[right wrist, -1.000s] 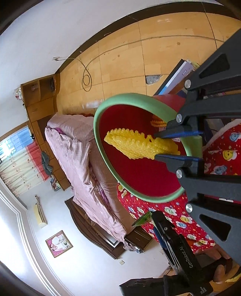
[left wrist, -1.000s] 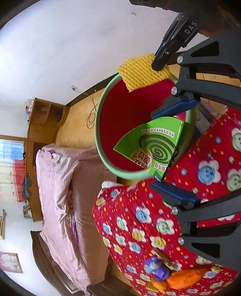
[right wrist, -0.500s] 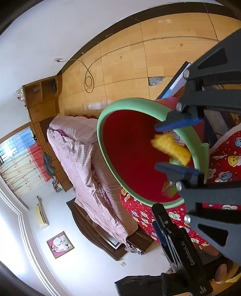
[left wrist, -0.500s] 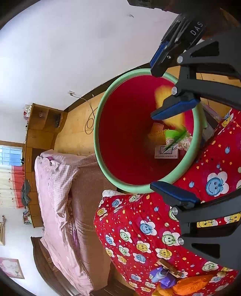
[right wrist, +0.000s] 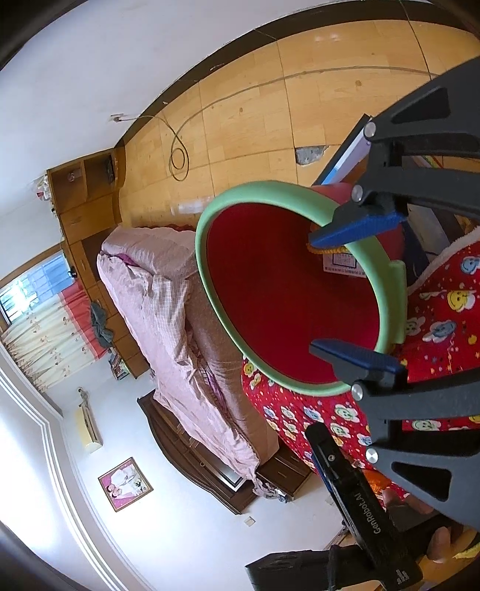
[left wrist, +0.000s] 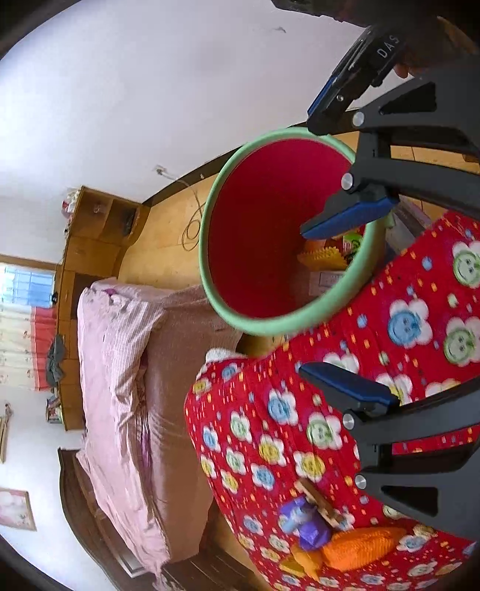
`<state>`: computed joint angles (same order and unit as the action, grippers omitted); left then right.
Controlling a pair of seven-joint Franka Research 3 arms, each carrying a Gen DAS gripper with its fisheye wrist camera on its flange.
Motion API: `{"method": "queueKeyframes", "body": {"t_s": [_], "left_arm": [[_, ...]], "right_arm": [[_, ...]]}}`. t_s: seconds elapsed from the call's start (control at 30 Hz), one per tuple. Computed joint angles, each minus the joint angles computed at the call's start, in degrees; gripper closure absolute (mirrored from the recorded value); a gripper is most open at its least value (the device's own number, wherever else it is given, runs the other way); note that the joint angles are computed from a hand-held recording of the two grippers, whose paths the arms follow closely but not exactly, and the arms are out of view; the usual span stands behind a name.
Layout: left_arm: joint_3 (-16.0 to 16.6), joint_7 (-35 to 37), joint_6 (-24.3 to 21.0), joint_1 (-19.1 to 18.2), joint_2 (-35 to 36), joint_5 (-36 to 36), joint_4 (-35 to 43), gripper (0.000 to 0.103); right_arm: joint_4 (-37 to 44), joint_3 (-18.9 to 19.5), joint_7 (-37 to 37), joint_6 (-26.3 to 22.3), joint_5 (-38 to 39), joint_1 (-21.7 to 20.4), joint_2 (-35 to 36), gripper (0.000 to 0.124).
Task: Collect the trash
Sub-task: 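Move both open tools back over the remaining items on the bedspread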
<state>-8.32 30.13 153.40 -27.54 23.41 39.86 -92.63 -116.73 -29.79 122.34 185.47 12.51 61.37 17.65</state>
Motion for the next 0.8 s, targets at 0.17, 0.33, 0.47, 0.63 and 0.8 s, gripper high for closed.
{"method": "queueKeyframes", "body": {"t_s": [0.17,0.33,0.47,0.63,0.8], "left_arm": [[1.32,-5.06,-0.07,0.48,-4.4,3.05,-5.41,0.034],[1.3,-11.09,0.4,2.93,-9.01,6.35,-11.47,0.034],[0.98,-16.18,-0.69,4.94,-12.08,10.07,-15.19,0.034],[-0.02,-20.98,-3.41,7.82,-15.15,13.47,-19.04,0.034],[-0.85,-22.75,-4.68,10.66,-16.57,13.41,-21.77,0.034]], "right_arm": [[0.67,1.11,0.33,-0.4,-0.13,-0.25,0.04,0.064],[2.0,2.11,1.89,-1.56,-1.99,-0.46,0.56,0.063],[3.2,3.14,3.82,-2.47,-4.5,-0.92,1.0,0.063],[4.76,3.9,6.83,-3.75,-8.23,-1.24,1.57,0.063],[6.81,6.43,8.99,-5.37,-11.55,-3.43,2.29,0.062]]}}
